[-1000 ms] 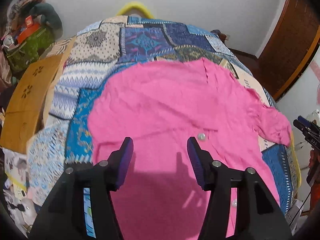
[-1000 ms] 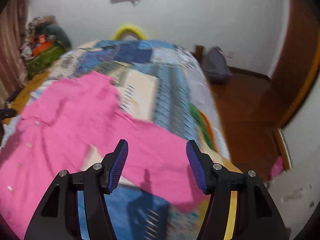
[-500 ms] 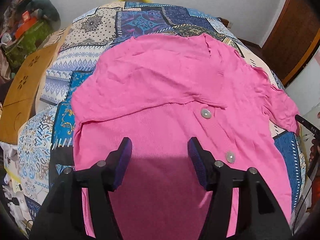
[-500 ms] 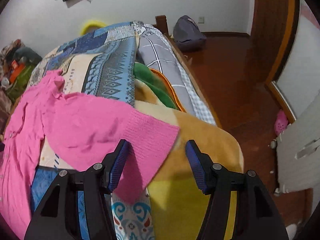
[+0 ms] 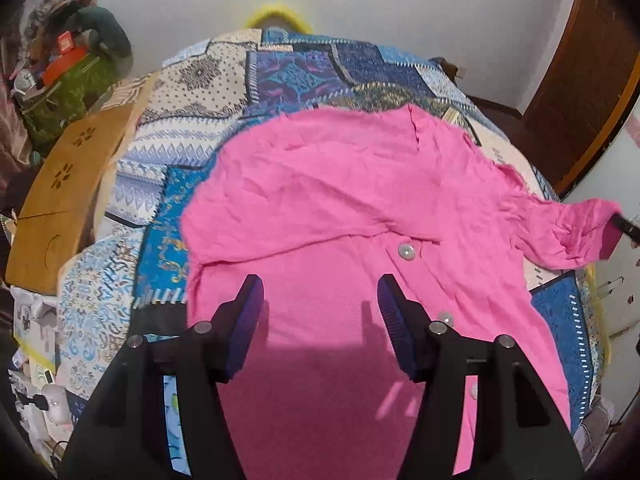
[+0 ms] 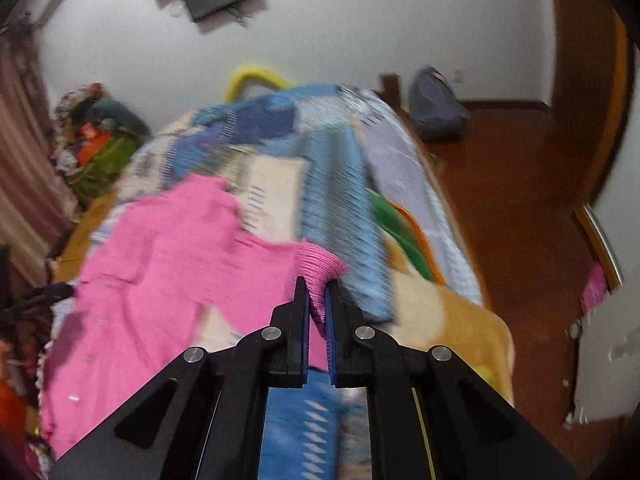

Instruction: Fold small clothes

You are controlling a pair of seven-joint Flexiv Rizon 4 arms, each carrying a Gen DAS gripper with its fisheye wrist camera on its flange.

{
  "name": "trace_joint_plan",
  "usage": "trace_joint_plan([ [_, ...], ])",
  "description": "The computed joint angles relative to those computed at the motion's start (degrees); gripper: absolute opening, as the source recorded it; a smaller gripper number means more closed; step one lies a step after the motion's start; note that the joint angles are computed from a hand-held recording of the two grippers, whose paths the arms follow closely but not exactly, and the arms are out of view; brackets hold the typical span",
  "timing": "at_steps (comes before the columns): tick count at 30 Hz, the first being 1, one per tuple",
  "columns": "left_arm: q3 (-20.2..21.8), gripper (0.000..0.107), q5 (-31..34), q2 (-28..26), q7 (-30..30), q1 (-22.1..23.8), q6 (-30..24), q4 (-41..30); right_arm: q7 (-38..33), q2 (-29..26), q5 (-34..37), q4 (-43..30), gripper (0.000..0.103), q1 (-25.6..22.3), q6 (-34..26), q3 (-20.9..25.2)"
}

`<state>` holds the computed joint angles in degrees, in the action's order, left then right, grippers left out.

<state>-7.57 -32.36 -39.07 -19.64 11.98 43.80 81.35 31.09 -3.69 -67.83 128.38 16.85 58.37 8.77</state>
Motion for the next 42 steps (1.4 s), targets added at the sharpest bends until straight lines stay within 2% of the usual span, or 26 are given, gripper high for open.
trace_joint_plan([
  [4,-0.7,0.059,-1.9,0.2,0.3,1.4,-1.6,-1.2,-4.5,-2.2,-1.7,-6.9,0.006,1.2,0.2,-0.5],
  [10,-1.0,0.059,-4.0,-1.1,1.1,3.2,-2.9,-4.6,-15.5,-10.2,-0.1,-20.4,0.006,4.4,0.9,-2.6],
  [12,-0.9,0.059,-4.0,-1.9,1.2,3.7,-3.5,-6.1,-20.3,-12.9,3.0,-24.2,0.006,5.8,0.4,-3.3],
  [20,-0.6,0.06,-3.0,-3.9,2.3,4.9,-4.4,-9.1,-37.4,-29.6,15.4,-42.3,0.006,9.2,6.9,-5.9],
  [22,-0.7,0.06,-3.0,-4.5,1.8,5.3,-6.0,-9.9,-42.3,-34.5,20.0,-47.4,0.006,9.1,8.0,-4.8],
  [27,-0.4,0.06,-1.8,-5.7,1.2,4.9,-7.4,-11.3,-54.5,-44.2,31.1,-60.0,0.008,8.8,3.9,0.2],
  [28,-0.3,0.06,-1.5,-5.8,1.2,4.6,-7.1,-11.3,-55.8,-44.9,32.3,-61.2,0.012,9.1,3.1,0.5],
  [29,-0.3,0.06,-1.1,-6.0,1.1,4.3,-6.9,-11.5,-57.2,-45.5,33.4,-62.1,0.016,9.2,3.1,0.7],
  [31,-0.3,0.06,-0.7,-6.3,0.8,3.9,-6.8,-11.8,-57.8,-45.0,34.4,-61.3,0.03,10.1,4.5,-0.6],
  [32,-0.4,0.06,-0.5,-6.5,0.4,3.7,-7.0,-12.1,-57.2,-44.1,34.4,-59.8,0.033,10.8,6.0,-2.0],
  [35,-0.6,0.06,-0.2,-6.6,-0.5,3.1,-7.2,-12.2,-56.1,-40.6,34.6,-55.0,0.035,12.8,7.8,-6.0],
  [38,-0.5,0.06,0.2,-6.0,-0.7,2.6,-6.8,-11.2,-54.7,-36.8,34.4,-50.2,0.037,15.6,6.6,-10.3],
  [42,0.0,0.06,1.0,-4.2,-0.1,2.4,-6.2,-8.9,-49.7,-29.4,29.6,-40.2,0.042,18.6,4.7,-14.0],
])
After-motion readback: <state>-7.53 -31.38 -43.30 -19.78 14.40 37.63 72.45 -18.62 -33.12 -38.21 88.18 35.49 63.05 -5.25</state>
